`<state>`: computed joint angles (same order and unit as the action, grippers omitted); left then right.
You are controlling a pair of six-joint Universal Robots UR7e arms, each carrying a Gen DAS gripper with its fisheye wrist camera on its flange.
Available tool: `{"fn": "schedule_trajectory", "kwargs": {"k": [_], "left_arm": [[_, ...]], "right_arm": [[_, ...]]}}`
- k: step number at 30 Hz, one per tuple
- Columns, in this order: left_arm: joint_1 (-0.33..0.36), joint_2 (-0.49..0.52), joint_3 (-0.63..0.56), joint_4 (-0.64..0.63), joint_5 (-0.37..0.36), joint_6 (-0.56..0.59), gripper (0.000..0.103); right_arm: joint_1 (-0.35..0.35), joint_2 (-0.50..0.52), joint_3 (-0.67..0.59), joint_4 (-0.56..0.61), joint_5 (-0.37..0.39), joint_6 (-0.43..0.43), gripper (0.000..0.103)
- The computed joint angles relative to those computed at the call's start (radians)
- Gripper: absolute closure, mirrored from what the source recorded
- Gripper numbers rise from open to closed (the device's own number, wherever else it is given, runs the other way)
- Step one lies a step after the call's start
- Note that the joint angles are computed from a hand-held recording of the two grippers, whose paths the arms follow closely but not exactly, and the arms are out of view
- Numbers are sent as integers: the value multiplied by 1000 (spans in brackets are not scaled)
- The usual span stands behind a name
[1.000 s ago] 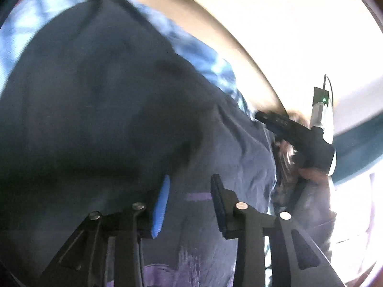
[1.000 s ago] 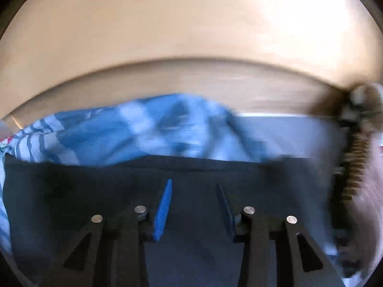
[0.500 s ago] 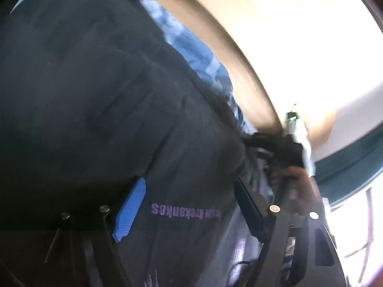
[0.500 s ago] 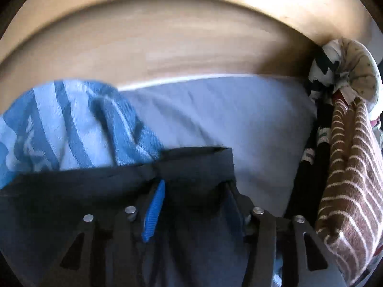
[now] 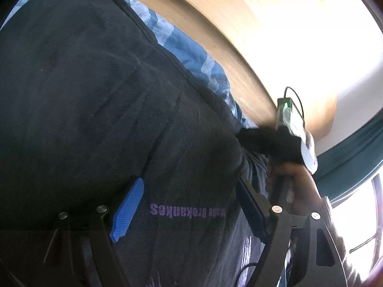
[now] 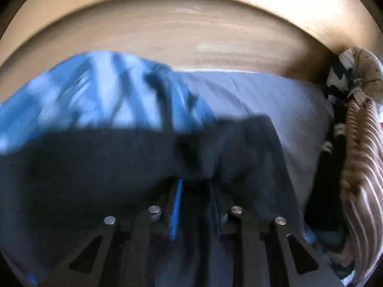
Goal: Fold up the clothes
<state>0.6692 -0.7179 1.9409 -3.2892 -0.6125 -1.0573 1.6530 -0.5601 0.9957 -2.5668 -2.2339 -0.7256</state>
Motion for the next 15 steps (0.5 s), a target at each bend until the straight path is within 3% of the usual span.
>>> {"fn": "schedule_trajectory", "kwargs": {"k": [2,5,7,9,12,13,15], "left_arm": [[-3,-2,5,-4,7,-6,24],[-8,-15,7,18,-3,-39,24],[-7,-18,-4,6,-47,-29,25],[-6,-19,-28,11,-107,4,25],[-2,-12,-106,261,-120,-43,25],[-2,-10,-125,344,-113,-88,25],[-5,-16,-119,384,-94,-169,31]], "right_arm": [[10,-21,33,-30,-1,32,77],[19,-155,221,-127,60,62,71],[13,-267,385,-216,73,5,63],[-12,-364,493,-183,40,-7,63],[-66,-374,469,-34,-42,50,70],[-84,-366,439,-9,-14,80,70],[-117,-349,373,52,46,147,70]]}}
